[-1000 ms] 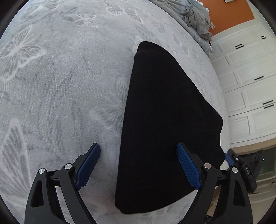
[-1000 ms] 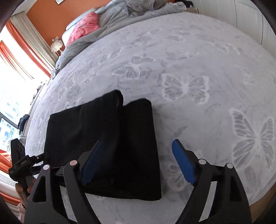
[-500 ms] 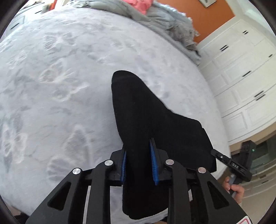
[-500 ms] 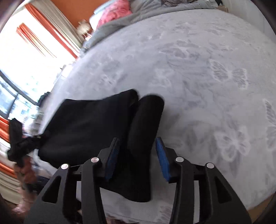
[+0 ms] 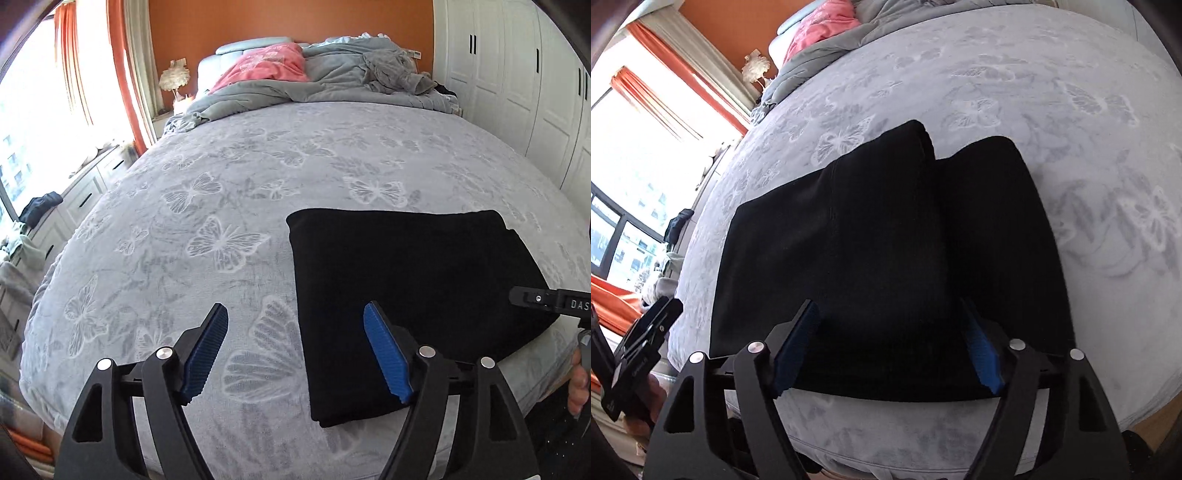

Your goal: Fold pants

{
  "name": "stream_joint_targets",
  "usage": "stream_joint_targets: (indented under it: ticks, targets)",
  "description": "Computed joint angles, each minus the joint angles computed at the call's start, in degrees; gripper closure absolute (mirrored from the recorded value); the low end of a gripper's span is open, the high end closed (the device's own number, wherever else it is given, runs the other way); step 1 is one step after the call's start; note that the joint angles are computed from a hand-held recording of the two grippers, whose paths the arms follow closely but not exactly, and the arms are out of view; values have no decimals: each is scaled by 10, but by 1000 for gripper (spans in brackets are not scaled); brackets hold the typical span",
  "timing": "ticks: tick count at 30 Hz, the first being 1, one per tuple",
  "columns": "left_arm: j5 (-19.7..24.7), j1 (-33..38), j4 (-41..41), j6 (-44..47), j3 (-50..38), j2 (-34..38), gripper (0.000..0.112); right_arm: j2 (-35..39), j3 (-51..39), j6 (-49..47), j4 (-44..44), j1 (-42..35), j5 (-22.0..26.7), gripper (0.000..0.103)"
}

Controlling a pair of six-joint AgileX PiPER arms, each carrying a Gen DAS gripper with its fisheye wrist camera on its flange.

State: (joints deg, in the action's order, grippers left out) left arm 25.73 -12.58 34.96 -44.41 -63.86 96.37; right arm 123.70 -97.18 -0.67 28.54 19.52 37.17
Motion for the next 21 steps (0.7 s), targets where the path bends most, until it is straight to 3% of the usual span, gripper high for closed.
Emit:
stream_joint_targets:
  ticks: [2, 3, 4, 8, 10, 14, 17, 19, 21]
  targets:
    - [5, 2, -32, 31, 3, -6, 39, 5, -11, 14, -10, 11, -3, 57]
    - [8, 4, -42, 37, 3, -6, 39, 11, -22, 5, 8, 11, 1, 76]
    - [7, 8, -54, 47, 3, -6, 39, 19, -30, -18, 45, 6, 9, 81]
    - [12, 11, -52, 41, 9, -10, 39, 14, -41, -37, 94, 8, 8, 85]
    - [15, 9, -37, 26, 11, -12, 39, 17, -72, -57, 130, 13, 32, 87]
    - [24, 15, -58, 42, 4, -11, 39, 55, -212, -25, 115, 46, 96, 87]
    - [9, 26, -79, 52, 13, -24, 39, 97, -364, 13, 103, 64, 157, 87]
    - [-10, 42, -119, 85, 23, -39, 39, 73, -371, -14, 134, 59, 148, 87]
    - [-24, 60, -168, 124, 31, -53, 34, 12, -300, -53, 136, 49, 111, 87]
